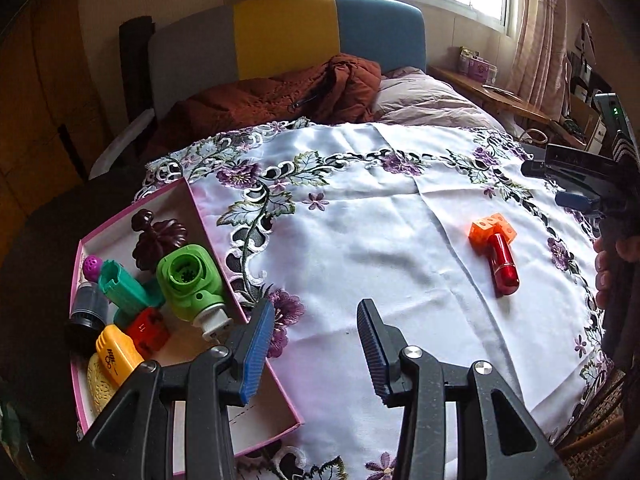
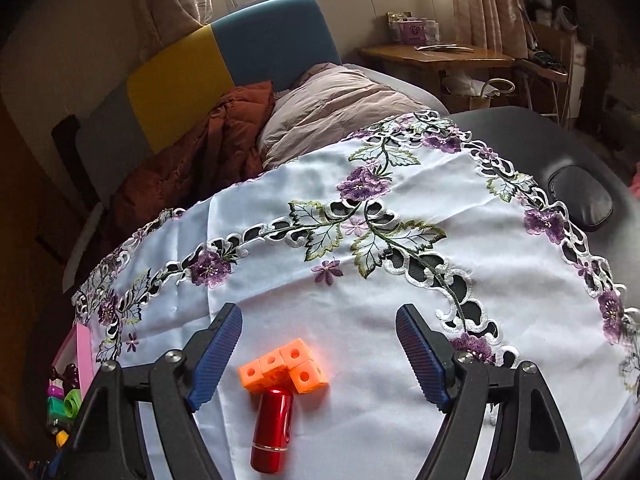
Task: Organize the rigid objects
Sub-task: 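Grasp the red tube with the left tool while right moves to the orange cubes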
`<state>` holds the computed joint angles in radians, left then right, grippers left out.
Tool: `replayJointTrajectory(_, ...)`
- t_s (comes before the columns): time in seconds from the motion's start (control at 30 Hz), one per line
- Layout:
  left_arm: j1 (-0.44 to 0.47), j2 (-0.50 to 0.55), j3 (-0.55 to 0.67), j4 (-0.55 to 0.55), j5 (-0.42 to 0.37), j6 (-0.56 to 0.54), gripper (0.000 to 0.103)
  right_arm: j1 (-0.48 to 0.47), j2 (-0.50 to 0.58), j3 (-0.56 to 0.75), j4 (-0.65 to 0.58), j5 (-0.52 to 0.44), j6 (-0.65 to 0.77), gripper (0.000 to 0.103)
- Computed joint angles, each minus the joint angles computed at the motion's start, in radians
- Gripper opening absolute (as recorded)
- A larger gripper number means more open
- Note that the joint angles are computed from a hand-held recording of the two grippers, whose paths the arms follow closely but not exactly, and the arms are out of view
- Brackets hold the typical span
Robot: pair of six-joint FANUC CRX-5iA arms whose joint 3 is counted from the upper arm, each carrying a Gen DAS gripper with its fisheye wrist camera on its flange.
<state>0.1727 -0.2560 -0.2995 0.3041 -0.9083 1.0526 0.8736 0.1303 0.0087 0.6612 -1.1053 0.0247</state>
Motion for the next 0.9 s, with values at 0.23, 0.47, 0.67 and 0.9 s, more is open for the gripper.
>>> replayJointTrajectory(0.23, -0.043, 0.037, 0.003, 0.072, -0.037, -0.079, 0.044, -0.009, -0.034, -0.039, 0.017, 0.016, -0.089, 0.081)
replayJointTrajectory(0.47, -0.121, 0.118, 0.045, 0.143, -0.095, -0.137, 0.044, -0.016, -0.049, -0.052, 0.009, 0.041, -0.105, 0.081)
replayJointTrajectory(0.67, -0.199, 0.208, 0.105, 0.193, -0.143, -0.162, 0.044, -0.020, -0.062, -0.066, 0.012, 0.053, -0.132, 0.081)
replayJointTrajectory(0.9, -0.283, 0.309, 0.194, 0.173, -0.140, -0.143, 0.044, -0.026, -0.069, -0.075, 0.009, 0.065, -0.146, 0.081)
